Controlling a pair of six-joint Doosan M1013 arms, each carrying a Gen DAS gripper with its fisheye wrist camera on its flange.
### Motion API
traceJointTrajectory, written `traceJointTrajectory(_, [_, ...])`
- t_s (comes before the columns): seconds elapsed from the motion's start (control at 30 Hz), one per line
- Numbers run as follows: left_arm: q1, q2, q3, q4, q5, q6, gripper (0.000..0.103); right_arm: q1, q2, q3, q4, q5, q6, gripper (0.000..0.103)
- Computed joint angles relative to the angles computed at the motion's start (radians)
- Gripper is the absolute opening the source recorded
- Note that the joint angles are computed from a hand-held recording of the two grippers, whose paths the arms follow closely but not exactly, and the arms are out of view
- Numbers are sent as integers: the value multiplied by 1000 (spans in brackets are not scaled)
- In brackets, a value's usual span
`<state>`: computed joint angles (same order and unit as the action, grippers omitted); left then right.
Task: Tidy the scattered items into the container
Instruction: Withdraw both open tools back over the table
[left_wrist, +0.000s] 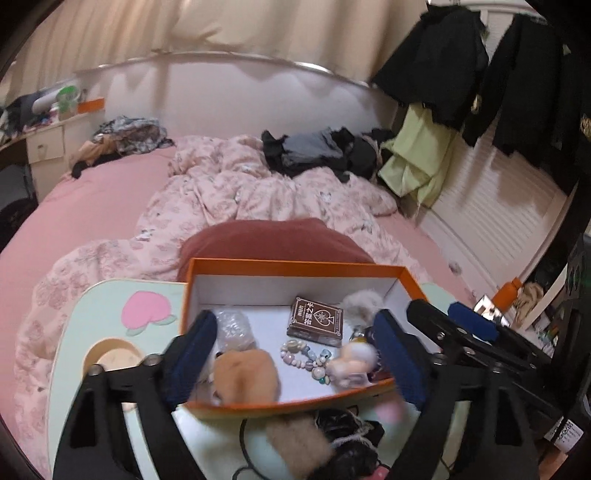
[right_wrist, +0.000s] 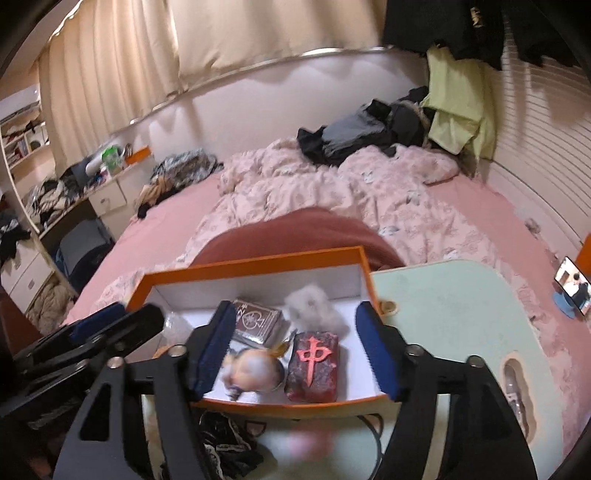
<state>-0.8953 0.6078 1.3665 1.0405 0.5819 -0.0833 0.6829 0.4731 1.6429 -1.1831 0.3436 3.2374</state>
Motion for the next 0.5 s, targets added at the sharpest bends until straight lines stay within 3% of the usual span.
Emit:
traceJointTrajectory(0.17, [-36,-33,52,-11,37,20,93,27,-44,58,-116,13,107,72])
traceJointTrajectory(0.3, [-67,-55,113,-48,41,11,93,59,-71,107,-63,30,50,75])
traceJointTrajectory(0.4, [-99,-53,143,-24,110,-24,93,79,-83,152,-84,34,76,75])
traceJointTrajectory(0.5, [-114,-36,144,-92,158,51,93,103,-76,169,-41,86,29,75])
